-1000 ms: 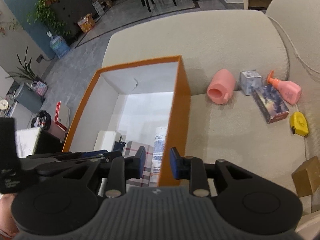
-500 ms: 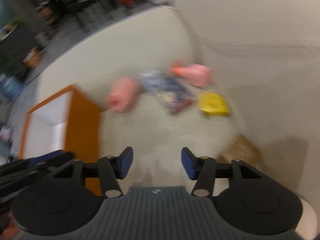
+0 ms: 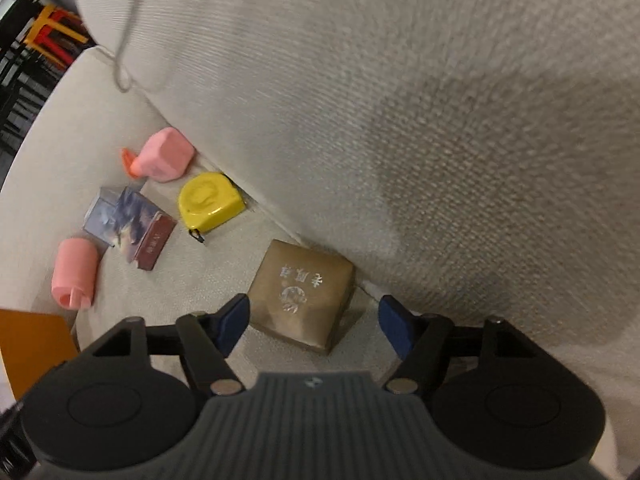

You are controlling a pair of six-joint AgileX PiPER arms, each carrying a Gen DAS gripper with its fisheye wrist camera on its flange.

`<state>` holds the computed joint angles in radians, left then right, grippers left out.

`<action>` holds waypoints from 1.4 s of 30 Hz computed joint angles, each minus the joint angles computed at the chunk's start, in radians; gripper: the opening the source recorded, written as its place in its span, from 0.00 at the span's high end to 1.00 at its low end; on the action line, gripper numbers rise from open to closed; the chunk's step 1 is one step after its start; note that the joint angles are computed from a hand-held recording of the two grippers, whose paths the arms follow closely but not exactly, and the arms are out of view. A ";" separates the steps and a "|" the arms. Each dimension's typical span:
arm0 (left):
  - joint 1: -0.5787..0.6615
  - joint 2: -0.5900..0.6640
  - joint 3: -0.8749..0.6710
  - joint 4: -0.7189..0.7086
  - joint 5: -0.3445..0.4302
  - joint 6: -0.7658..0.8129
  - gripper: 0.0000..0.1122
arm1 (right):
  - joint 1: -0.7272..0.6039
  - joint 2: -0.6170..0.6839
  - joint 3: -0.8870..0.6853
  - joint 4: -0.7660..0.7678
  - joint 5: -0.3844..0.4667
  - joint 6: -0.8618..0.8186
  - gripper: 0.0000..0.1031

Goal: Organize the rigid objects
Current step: 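Move both grippers back toward the remaining items on the sofa, then grasp the brown kraft box with the right gripper while the left grasps the printed card box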

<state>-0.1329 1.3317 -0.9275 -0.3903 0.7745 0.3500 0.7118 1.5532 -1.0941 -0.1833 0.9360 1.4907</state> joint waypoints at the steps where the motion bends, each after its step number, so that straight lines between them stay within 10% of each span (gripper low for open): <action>1: -0.004 0.012 -0.006 0.006 -0.003 -0.006 0.63 | -0.013 0.006 0.005 0.022 -0.017 -0.018 0.30; 18: -0.005 0.184 -0.089 0.031 -0.056 -0.023 0.50 | -0.069 0.121 -0.040 0.130 -0.152 -0.207 0.38; 42: -0.174 0.635 -0.506 0.393 0.003 -0.773 0.26 | -0.058 0.342 -0.225 0.019 -0.222 -0.518 0.43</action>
